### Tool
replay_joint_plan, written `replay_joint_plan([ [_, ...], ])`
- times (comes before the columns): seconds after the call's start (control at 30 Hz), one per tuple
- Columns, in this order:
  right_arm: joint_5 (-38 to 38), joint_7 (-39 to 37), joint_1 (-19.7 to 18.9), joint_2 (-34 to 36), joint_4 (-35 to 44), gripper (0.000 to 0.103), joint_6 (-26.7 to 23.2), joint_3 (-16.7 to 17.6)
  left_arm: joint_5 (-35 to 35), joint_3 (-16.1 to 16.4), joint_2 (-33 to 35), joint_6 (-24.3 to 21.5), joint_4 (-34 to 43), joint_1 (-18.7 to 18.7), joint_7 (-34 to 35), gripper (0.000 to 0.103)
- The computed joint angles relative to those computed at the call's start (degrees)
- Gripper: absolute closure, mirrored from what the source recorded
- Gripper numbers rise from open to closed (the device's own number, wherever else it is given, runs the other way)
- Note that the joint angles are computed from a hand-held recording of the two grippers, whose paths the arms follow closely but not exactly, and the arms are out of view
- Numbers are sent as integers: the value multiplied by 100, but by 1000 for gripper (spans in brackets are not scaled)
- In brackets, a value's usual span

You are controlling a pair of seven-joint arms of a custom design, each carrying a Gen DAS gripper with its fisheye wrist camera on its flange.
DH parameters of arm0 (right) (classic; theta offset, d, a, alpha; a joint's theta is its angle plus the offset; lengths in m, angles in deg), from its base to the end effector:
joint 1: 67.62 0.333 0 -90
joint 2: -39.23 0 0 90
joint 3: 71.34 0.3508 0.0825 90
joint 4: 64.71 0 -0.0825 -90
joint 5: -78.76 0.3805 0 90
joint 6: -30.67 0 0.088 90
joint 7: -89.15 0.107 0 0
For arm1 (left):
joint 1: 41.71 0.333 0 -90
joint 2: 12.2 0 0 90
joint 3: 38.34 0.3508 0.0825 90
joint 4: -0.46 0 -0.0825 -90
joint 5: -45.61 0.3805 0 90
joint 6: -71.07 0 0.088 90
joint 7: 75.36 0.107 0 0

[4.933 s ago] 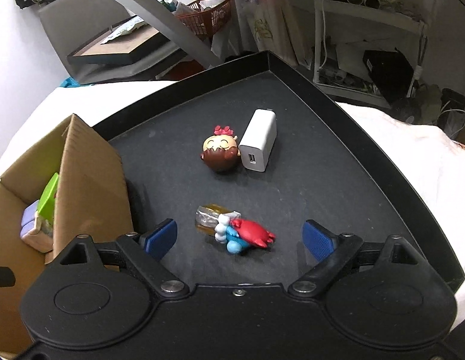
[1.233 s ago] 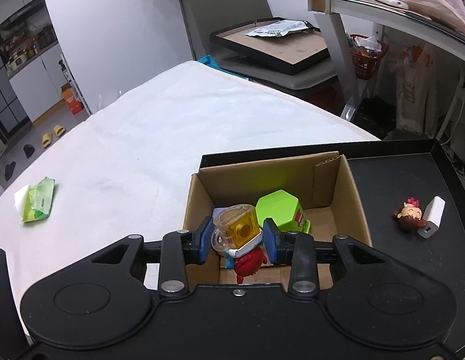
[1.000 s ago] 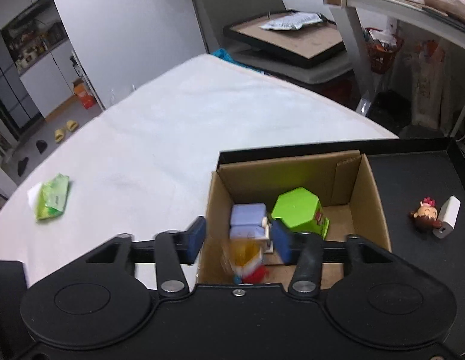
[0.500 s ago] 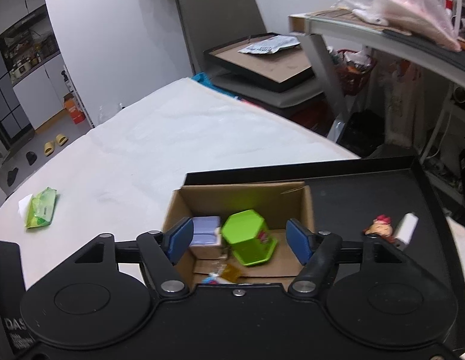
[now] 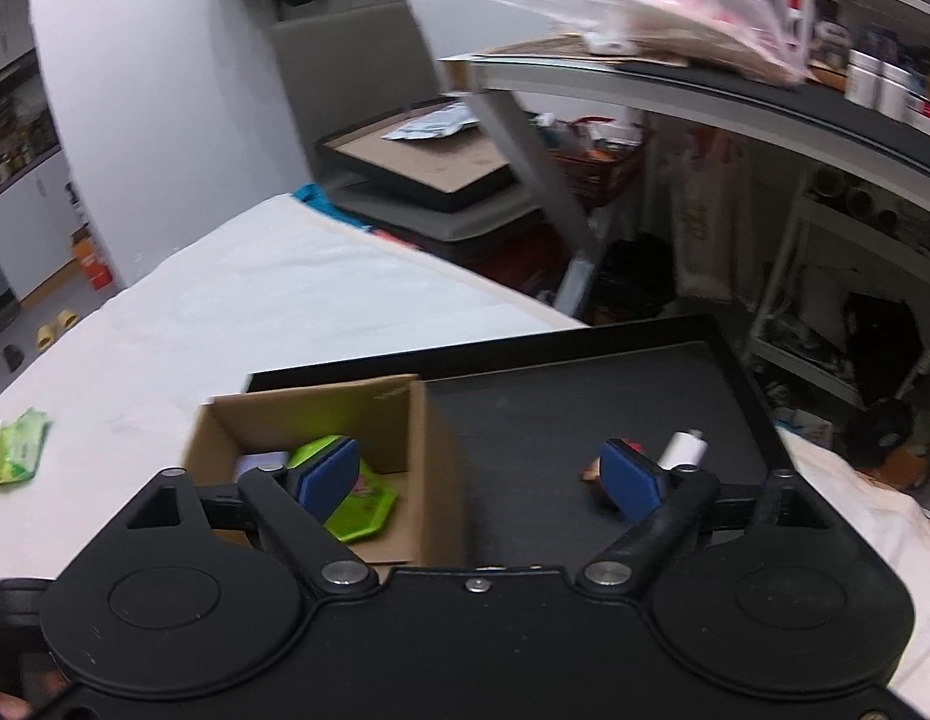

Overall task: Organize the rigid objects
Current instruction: 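Open the right gripper and move it to the white charger block, then grasp the white charger block with the right gripper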

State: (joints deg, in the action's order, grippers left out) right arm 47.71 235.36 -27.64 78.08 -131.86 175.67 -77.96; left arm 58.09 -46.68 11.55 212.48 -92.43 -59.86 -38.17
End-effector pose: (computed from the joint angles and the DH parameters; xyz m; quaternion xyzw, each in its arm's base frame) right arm 0.6529 0.4756 0.5014 -0.6445 0.6489 -0.2480 0.3195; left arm 0.6498 -0.3058 0.4663 -0.7970 0.5609 -0.2104 0.0774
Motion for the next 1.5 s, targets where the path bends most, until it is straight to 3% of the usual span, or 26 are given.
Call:
replay_joint_plan([
  [0.43, -488, 931, -203, -386, -1146, 16, 737, -298, 616, 145, 396, -1284, 1026, -324, -50, 68],
  [0.53, -469, 1032, -209, -283, -1042, 20, 386, -307, 660, 120, 570, -1556, 1345, -379, 36, 67],
  [0.77, -489, 1471, -314, -159, -1039, 24, 631, -382, 867, 230, 932, -2095, 2007, -604, -149, 66],
  [0.97, -156, 1359, -568, 47, -905, 24, 830, -222, 929, 283, 1393, -2760, 2864, -772, -154, 66],
  [1.13, 23, 1380, -562, 165, -846, 26, 842, -325, 1074, 395, 1747, -3310, 3575, -984, -103, 66],
  [1.33, 494, 977, -752, 253, -863, 32, 1001, -152, 1190, 503, 2022, -3777, 4106, -1160, -179, 65],
  [1.37, 550, 904, -771, 265, -867, 37, 1031, -133, 1202, 515, 2079, -3852, 4214, -1183, -174, 65],
  [1.43, 775, 702, -885, 270, -915, 56, 1115, 3, 1217, 534, 2158, -3977, 4378, -1217, -157, 65],
  [1.47, 906, 606, -950, 269, -948, 71, 1189, 75, 1223, 545, 2185, -4021, 4441, -1231, -163, 65],
  [1.5, 993, 600, -947, 247, -1002, 76, 1229, 59, 1229, 554, 2194, -4046, 4472, -1243, -176, 65],
])
